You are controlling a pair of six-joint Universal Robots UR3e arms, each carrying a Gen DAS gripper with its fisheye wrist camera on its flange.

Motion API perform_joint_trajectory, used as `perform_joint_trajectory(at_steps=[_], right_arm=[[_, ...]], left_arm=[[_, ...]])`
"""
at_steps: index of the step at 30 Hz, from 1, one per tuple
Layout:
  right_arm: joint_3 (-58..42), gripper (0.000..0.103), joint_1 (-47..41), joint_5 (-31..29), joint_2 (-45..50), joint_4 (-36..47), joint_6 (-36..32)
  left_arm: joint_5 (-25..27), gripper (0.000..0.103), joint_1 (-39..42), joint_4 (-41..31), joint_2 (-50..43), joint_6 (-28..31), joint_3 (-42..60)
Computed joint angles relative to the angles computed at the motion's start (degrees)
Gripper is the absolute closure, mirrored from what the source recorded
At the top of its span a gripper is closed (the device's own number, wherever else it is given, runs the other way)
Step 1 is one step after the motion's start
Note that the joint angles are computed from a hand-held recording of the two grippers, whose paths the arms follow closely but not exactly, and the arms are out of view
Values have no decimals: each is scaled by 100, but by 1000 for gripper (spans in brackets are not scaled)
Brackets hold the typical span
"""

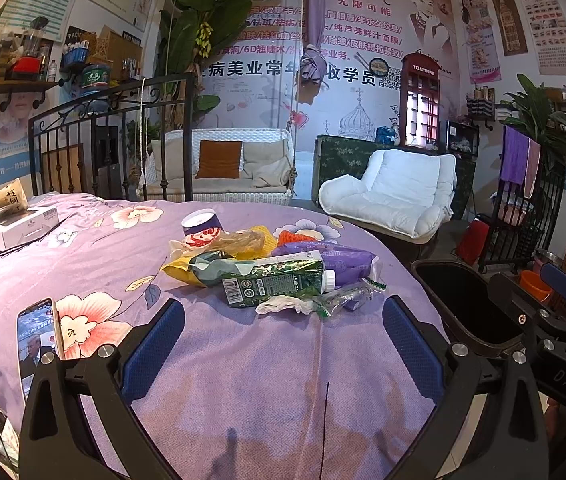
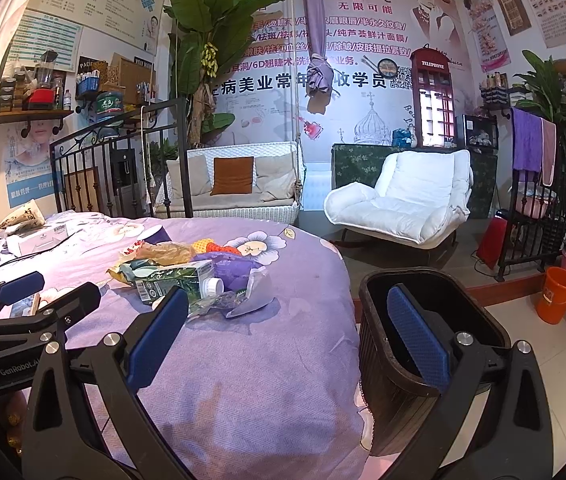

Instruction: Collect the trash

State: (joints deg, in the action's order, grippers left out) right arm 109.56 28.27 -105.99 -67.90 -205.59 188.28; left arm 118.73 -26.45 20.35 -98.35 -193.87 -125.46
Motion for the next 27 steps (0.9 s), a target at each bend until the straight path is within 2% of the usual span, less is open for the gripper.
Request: perform_joint_trajectory(at_steps=[27], right_arm=[[-366, 4, 201, -52, 355, 202, 35]], left_arm=[[-62, 5, 58, -42, 13, 8, -99]])
